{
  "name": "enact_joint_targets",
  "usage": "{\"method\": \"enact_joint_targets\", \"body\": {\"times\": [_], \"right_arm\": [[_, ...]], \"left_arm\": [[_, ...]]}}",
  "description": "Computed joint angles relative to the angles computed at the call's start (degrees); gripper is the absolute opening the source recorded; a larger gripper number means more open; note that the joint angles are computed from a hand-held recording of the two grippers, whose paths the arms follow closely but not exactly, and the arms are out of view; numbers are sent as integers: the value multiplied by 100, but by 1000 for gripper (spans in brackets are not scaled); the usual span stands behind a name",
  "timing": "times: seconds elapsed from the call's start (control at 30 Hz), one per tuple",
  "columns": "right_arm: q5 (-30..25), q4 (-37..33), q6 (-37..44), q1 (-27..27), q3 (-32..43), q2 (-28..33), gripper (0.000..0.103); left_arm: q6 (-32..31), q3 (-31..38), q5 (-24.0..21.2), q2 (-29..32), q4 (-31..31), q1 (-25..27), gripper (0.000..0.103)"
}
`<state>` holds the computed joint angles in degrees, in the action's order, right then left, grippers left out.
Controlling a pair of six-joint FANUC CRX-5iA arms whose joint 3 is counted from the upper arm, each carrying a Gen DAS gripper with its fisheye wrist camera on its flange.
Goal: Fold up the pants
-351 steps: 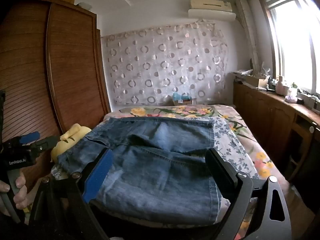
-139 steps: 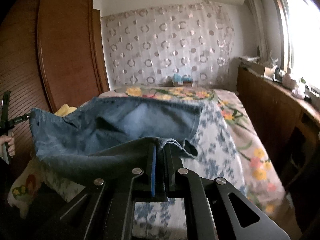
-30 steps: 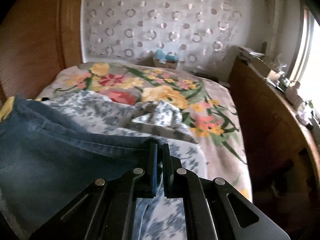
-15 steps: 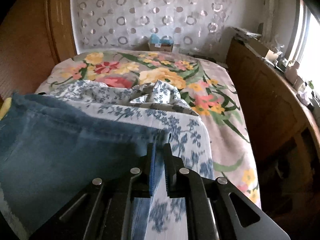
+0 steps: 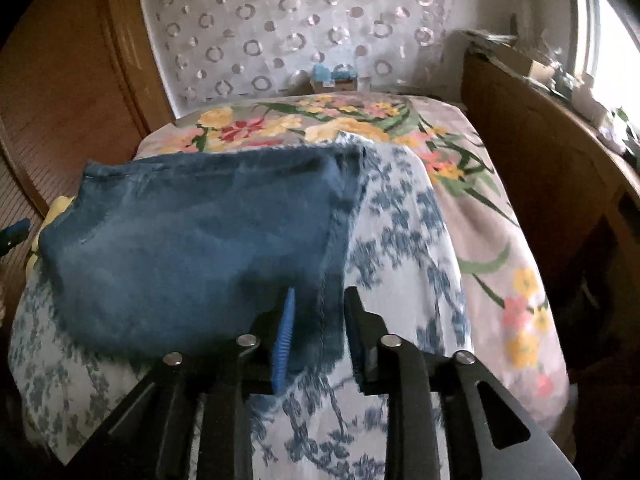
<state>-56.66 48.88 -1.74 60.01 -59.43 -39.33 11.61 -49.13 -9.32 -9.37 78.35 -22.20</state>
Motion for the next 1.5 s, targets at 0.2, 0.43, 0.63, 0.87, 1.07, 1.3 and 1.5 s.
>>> {"method": "enact_joint_targets", "body": {"times": [0.2,0.43,0.63,0.87,1.07,1.3,1.5], "right_arm": [[423,-281,77,-341,-62,19,33],[889,-67,84,-534,-112,164,16],[341,597,-580,281,-426,-444,5],[-166,427,-844,609,-557,-380,6],[261,265,-863,-84,-690,-291,35],[1508,330,-873,-937,-783,131,46],[1831,219,-562,-1260,-546,563,46]], "left_arm": [[226,-131,-71,-97,-227,-19,82],[488,-279,-130,-183,-489,47,82],[552,-324,-116,-213,-559,99,82],[541,-336,261,-212,-341,191,82],[729,-269,329,-112,-621,530,82],[1355,-70,171,159,-1342,1023,81],[2171,163,-25,351,-2340,1384,81]]}}
